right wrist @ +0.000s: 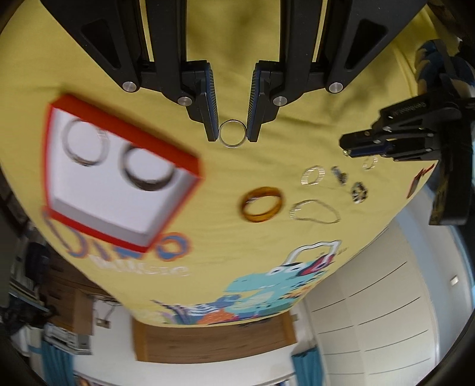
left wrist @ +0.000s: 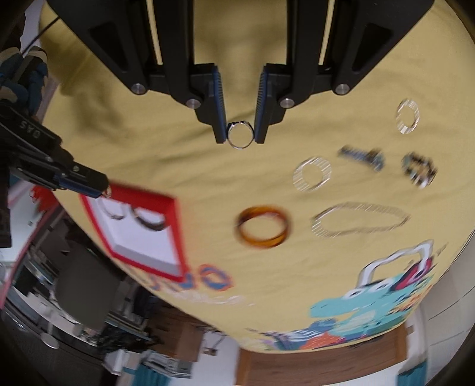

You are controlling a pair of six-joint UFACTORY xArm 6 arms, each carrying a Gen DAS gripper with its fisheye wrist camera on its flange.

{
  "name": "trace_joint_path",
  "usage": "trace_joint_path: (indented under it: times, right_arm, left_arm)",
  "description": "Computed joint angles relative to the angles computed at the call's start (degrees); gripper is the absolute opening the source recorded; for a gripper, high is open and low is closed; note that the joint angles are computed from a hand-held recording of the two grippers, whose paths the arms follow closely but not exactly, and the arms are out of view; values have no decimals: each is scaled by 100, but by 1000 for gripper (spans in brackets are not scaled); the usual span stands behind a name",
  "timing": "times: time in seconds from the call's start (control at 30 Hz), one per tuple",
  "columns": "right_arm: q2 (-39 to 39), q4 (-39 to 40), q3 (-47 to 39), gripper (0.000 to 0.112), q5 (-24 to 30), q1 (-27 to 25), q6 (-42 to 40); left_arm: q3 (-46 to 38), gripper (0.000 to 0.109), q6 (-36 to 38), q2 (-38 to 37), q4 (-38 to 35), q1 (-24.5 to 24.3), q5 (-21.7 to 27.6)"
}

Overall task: Organize jewelry
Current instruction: 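Carry both small rings into the red box and open both grippers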

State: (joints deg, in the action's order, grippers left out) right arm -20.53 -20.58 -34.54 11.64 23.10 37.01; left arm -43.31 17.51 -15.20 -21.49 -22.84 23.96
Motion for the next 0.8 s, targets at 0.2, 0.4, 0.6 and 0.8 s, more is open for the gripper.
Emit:
trace_joint_path:
  times: [0.2, 0.4, 0.6, 0.8]
  right_arm:
    - [-270, 249, 157, 19, 37, -884, -408]
    - [458, 982, -385, 19, -71, -1568, -1401]
    - [1396, 1808, -1074, 19, 36, -1941, -2428]
    - [1988, 2233, -1517, 19, 243, -2087, -3030]
  left_arm:
    - [-1216, 18, 70, 961, -111, -622, 19]
    - [-3218, 18, -532, 2636, 479, -1032, 320]
    - [-4968, 18, -1374, 4096, 1552, -1231, 880]
    - [-5736, 18, -1793, 4837, 2081, -1266, 1267]
